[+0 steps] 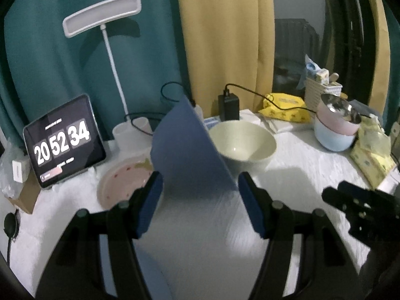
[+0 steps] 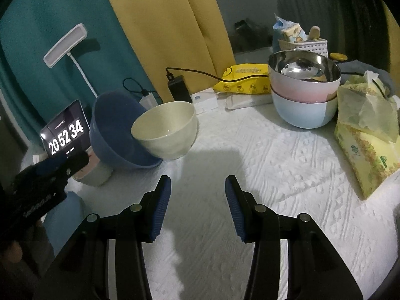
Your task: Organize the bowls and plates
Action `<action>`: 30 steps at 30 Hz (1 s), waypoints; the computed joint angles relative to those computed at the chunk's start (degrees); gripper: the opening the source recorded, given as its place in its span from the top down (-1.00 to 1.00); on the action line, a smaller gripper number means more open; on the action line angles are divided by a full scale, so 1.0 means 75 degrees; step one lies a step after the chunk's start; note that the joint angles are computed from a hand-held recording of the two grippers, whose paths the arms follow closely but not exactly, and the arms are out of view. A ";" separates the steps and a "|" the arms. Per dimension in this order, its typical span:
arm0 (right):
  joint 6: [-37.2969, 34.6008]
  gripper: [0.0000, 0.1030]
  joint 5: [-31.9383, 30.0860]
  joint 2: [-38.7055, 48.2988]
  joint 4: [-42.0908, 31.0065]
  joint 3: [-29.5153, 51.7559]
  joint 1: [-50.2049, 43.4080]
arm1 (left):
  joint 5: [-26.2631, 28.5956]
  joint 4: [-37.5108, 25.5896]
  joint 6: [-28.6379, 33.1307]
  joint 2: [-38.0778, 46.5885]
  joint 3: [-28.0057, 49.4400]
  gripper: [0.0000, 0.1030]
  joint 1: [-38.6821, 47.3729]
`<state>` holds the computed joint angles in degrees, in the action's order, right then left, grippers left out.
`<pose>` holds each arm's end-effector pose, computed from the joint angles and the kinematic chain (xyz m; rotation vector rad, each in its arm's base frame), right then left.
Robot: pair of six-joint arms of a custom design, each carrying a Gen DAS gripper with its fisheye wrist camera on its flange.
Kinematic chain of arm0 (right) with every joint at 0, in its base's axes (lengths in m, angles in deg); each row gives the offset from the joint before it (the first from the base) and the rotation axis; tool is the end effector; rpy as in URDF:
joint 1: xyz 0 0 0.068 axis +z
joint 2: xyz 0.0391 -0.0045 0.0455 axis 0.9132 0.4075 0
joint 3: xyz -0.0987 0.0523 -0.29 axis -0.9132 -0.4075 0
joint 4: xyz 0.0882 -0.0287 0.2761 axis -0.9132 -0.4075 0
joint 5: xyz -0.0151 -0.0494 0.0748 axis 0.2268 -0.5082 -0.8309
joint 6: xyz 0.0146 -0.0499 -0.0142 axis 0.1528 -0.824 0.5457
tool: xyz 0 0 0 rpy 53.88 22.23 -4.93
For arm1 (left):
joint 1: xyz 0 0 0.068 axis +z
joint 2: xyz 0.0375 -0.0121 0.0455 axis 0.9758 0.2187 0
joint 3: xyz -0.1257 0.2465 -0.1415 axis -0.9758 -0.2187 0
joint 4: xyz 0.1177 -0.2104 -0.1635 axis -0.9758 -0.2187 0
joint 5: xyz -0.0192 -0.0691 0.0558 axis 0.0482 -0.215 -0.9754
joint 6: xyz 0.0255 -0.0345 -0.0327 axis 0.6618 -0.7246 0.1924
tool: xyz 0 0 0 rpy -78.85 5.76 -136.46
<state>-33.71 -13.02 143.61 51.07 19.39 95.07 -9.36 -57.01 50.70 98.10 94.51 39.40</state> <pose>0.1715 0.0967 0.1230 -0.1602 2.3020 0.5019 0.1764 -0.1093 0.1456 -0.0864 2.1945 0.1899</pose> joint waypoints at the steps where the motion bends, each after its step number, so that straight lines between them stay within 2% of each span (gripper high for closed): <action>1: -0.0010 0.07 -0.0080 0.0136 0.0098 0.0018 -0.0082 | 0.0019 0.0087 0.0046 0.0151 0.0079 -0.25 0.0075; 6: -0.0108 0.07 -0.0516 0.0776 0.0565 0.0076 -0.0513 | 0.0070 0.0461 0.0266 0.1030 0.0541 -0.25 0.0431; 12: -0.0168 0.07 -0.0866 0.1438 0.0982 0.0155 -0.0831 | 0.0178 -0.0003 0.0123 0.1969 0.1248 -0.25 0.0883; 18: -0.0170 0.07 -0.1088 0.1841 0.1249 0.0187 -0.0987 | 0.0017 -0.0144 -0.0058 0.2129 0.1278 -0.25 0.0806; 23: -0.0229 0.07 -0.1247 0.1860 0.1368 0.0105 -0.1100 | 0.0073 -0.0652 -0.0658 0.2147 0.1282 -0.25 0.0728; 26: -0.0233 0.07 -0.1377 0.1805 0.1482 0.0026 -0.1172 | -0.0351 -0.0902 -0.0839 0.2248 0.1461 -0.25 0.0546; 30: -0.0247 0.07 -0.1592 0.1787 0.1628 -0.0083 -0.1266 | -0.1423 -0.1117 -0.0634 0.2639 0.2047 -0.25 0.0410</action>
